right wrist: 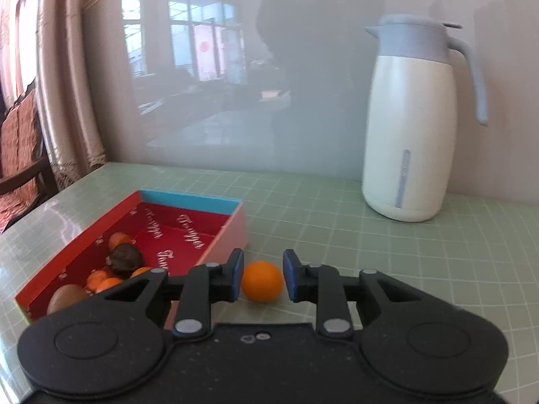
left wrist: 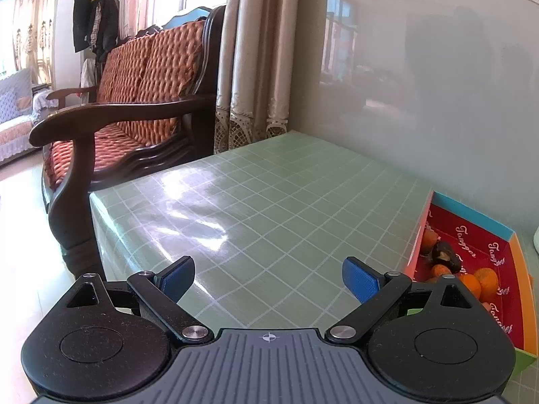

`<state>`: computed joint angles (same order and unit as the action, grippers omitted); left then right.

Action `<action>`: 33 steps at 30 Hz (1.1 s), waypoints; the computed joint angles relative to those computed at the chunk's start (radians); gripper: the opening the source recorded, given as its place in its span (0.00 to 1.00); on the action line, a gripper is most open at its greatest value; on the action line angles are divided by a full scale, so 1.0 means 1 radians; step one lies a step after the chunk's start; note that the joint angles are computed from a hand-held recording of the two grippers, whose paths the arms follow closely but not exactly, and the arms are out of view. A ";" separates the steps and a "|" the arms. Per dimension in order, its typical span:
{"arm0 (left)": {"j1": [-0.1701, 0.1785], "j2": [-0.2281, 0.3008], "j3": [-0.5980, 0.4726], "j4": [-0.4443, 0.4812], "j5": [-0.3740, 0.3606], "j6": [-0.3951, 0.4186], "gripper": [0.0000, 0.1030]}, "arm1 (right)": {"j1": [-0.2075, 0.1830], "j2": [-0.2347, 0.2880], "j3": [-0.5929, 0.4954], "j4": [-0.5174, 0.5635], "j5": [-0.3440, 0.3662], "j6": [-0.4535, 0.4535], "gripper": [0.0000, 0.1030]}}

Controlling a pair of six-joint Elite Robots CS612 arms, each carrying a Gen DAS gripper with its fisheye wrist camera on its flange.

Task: Organize fruits
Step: 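Carry the tangerine into the red box and open the right gripper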

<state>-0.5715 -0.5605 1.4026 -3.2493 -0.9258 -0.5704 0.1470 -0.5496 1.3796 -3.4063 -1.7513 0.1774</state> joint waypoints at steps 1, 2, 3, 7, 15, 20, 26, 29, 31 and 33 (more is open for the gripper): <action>-0.001 0.000 0.000 0.000 0.002 0.002 0.91 | 0.000 0.002 -0.003 0.016 0.002 0.005 0.24; -0.002 0.000 0.001 -0.002 0.004 0.006 0.91 | -0.003 0.002 -0.004 0.033 0.011 0.016 0.24; -0.003 0.000 0.002 -0.008 0.007 0.011 0.91 | -0.006 0.001 -0.002 0.038 0.014 0.029 0.24; -0.002 -0.001 0.006 -0.016 0.004 0.007 0.91 | -0.025 -0.004 0.007 0.062 0.039 0.108 0.32; 0.009 0.002 -0.004 0.006 -0.036 -0.014 0.91 | -0.042 0.010 -0.012 0.108 0.066 0.215 0.83; 0.012 0.001 -0.006 0.014 -0.049 -0.031 0.91 | -0.023 0.025 -0.037 0.118 0.003 0.113 0.65; 0.008 0.005 -0.009 0.003 -0.042 -0.012 0.91 | -0.022 0.031 -0.050 0.136 0.003 0.080 0.46; 0.008 0.006 -0.011 0.008 -0.044 -0.007 0.91 | -0.024 0.032 -0.051 0.159 0.028 0.090 0.44; 0.007 0.007 -0.012 0.007 -0.041 -0.007 0.91 | -0.022 0.034 -0.055 0.172 0.032 0.089 0.37; 0.007 0.006 -0.011 0.007 -0.042 -0.008 0.91 | -0.021 0.036 -0.054 0.163 0.031 0.089 0.36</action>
